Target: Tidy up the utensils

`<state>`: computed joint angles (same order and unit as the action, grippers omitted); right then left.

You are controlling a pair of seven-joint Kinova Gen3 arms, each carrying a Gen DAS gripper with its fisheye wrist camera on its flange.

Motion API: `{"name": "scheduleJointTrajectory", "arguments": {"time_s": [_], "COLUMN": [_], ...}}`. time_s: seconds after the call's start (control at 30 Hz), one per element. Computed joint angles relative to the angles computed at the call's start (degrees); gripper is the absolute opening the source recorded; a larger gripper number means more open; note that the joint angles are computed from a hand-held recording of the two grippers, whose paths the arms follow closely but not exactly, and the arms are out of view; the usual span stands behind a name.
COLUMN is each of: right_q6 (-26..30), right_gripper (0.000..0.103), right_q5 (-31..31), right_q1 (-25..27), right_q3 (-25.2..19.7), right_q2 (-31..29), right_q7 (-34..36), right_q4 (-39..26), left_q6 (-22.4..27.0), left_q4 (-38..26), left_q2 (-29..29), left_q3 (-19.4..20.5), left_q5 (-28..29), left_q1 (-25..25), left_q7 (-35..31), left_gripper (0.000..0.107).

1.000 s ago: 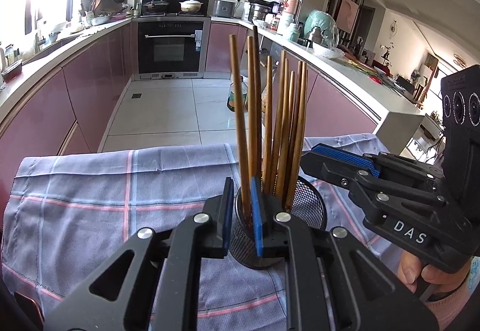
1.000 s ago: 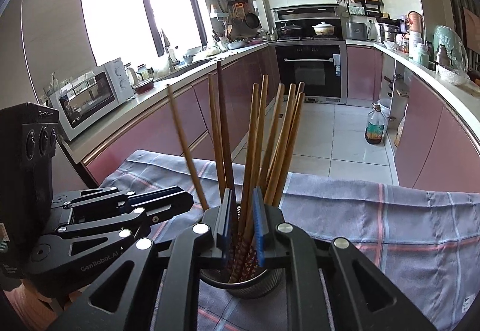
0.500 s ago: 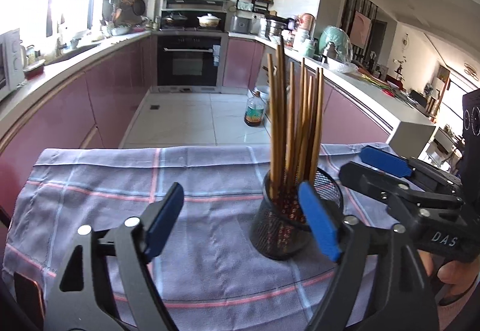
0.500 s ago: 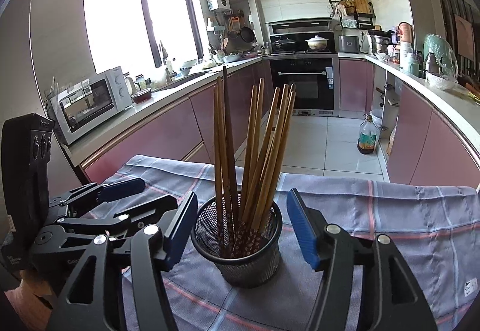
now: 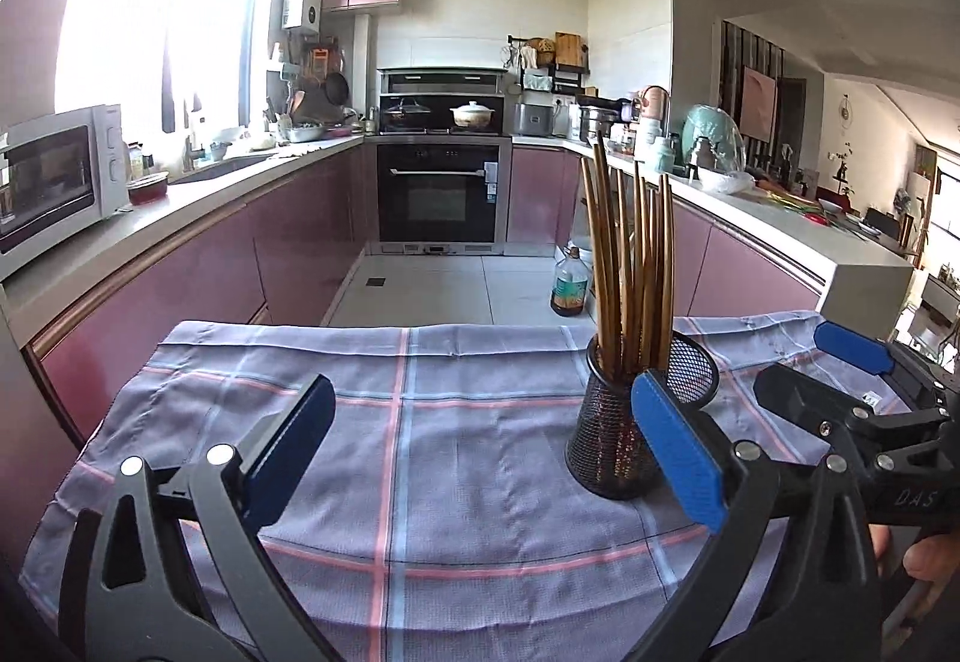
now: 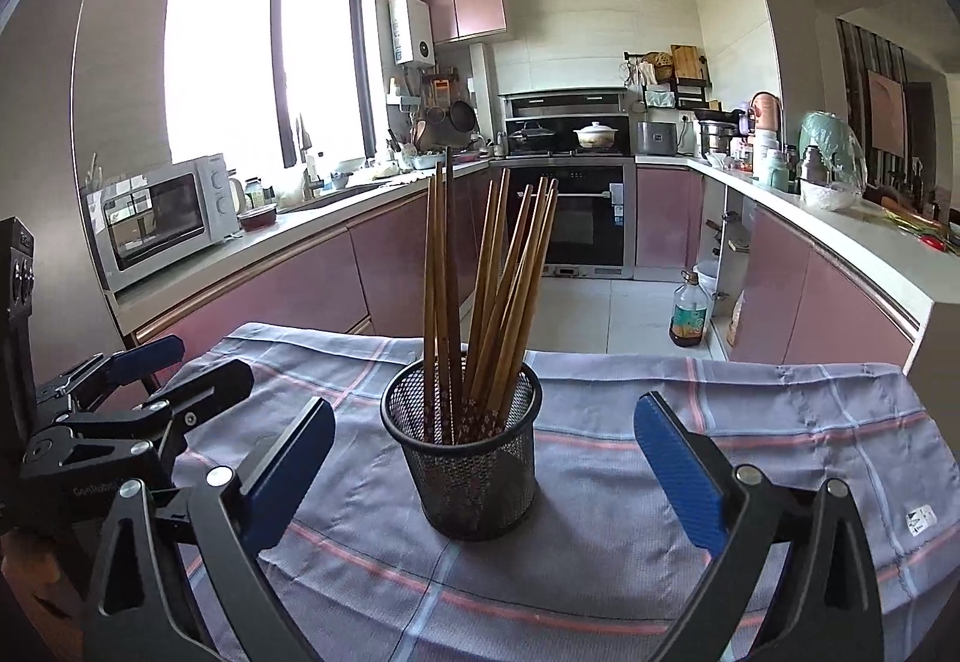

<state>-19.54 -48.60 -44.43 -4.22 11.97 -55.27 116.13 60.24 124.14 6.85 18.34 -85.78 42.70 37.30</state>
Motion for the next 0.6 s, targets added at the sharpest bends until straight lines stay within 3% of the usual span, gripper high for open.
{"name": "scheduleJointTrajectory", "arguments": {"time_s": [0.13, 0.47, 0.6], "right_q6": [-3.28, -13.93, -14.78], "right_gripper": [0.096, 0.096, 0.096], "right_q5": [0.96, 0.84, 2.09], "right_q1": [0.09, -0.76, 0.1], "right_q3": [-1.54, -6.52, -7.71], "right_q2": [-0.5, -2.8, -3.39], "right_q7": [-2.48, -3.74, -4.82], "right_q4": [2.53, 8.76, 9.25], "left_q6": [7.0, 13.45, 15.46], "left_q4": [0.18, 0.1, -0.04], "left_q2": [1.75, 0.67, 0.5], "left_q3": [1.44, 2.53, 3.07], "left_q5": [1.92, 5.08, 5.5], "left_q1": [3.5, 7.12, 8.12], "left_q7": [1.63, 3.68, 3.72], "left_gripper": [0.098, 0.098, 0.098]}}
